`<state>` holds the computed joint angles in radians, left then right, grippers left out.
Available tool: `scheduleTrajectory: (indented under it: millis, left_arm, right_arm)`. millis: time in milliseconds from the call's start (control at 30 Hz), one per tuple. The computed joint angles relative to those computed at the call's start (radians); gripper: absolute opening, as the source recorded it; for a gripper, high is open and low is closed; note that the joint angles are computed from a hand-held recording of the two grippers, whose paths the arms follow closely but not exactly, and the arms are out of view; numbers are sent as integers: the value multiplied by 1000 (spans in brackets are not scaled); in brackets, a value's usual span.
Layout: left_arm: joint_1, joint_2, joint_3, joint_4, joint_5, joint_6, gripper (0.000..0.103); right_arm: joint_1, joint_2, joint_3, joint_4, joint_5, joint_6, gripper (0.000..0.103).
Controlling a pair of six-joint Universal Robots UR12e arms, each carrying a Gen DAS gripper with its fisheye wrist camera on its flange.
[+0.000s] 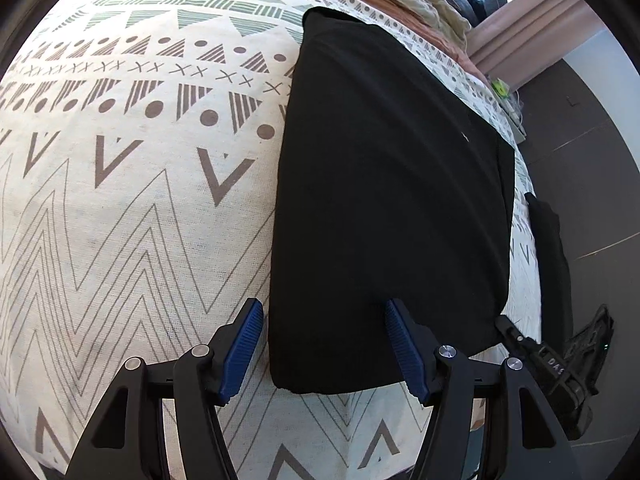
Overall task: Fold large clothes
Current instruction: 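Hold the folded shirt with both tools and straighten its edge, then open both tools and release the folded shirt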
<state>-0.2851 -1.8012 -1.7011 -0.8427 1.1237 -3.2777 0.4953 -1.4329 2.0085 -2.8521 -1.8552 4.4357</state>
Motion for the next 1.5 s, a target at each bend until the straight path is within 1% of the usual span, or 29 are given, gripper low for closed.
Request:
scheduleTrajectory:
  millis: [33, 67, 100, 133, 167, 267, 400, 433, 467, 500, 533, 567, 633, 700, 800, 933, 1100, 1200, 1300, 1367, 1433, 1500]
  left_arm:
    - [-1, -4, 1, 6, -1, 0, 64]
    - [-1, -8, 3, 8, 0, -2, 63]
    - [-1, -10, 4, 8, 1, -7, 62]
    - [-3, -9, 5, 10, 2, -14, 61]
    - [-5, -9, 4, 13, 4, -17, 61]
    - [-9, -12, 8, 14, 13, -23, 58]
    - [-10, -16, 17, 3, 22, -25, 45]
    - [-10, -16, 19, 1, 23, -23, 41]
    - [-12, -17, 21, 2, 28, -20, 40]
    - [-11, -15, 20, 4, 30, -17, 36]
    - [-11, -13, 18, 9, 31, -13, 32]
    - [-10, -10, 15, 14, 34, -9, 30]
    - [-7, -3, 11, 22, 34, -3, 26]
    - [-1, 4, 9, 12, 25, 5, 25]
    - [10, 21, -5, 1, 17, 28, 25]
    - [35, 58, -41, -22, -6, 76, 25]
    - [59, 106, -88, -44, -34, 125, 25]
    - [77, 137, -122, -51, -53, 159, 25]
    - [92, 165, -157, -47, -68, 177, 25]
    - [101, 182, -176, -52, -75, 191, 25]
    - [109, 192, -187, -64, -87, 206, 25]
    - [116, 195, -189, -81, -103, 212, 27]
  right_arm:
    - [-1, -5, 2, -3, -1, -6, 19]
    - [1, -11, 1, 12, -17, -7, 36]
    - [7, -16, -1, 22, -45, -5, 46]
    - [10, -20, 3, 14, -62, -3, 61]
    - [9, -21, 8, -2, -65, -2, 63]
    - [-12, -18, 22, -48, -12, -1, 63]
    - [-42, 5, 41, -135, 83, 5, 63]
    - [-44, 9, 42, -149, 87, 2, 56]
    - [-46, 13, 44, -171, 98, -6, 35]
    - [-52, 18, 48, -201, 128, -11, 29]
    - [-50, 21, 47, -210, 129, -11, 23]
    - [-45, 21, 42, -202, 121, -20, 18]
    - [-38, 20, 34, -202, 115, -46, 14]
    - [-28, 17, 25, -194, 109, -62, 13]
    - [-15, 8, 14, -156, 106, -63, 13]
    - [18, -1, 5, -117, 97, -67, 12]
    - [63, -10, 8, -93, 88, -37, 12]
    - [92, -13, 4, -73, 66, -19, 12]
    - [119, -12, 3, -72, 40, -8, 12]
    - [139, -9, 1, -63, 21, 15, 12]
    - [156, -9, -5, -47, 4, 29, 12]
    - [168, -14, -13, -9, -2, 36, 13]
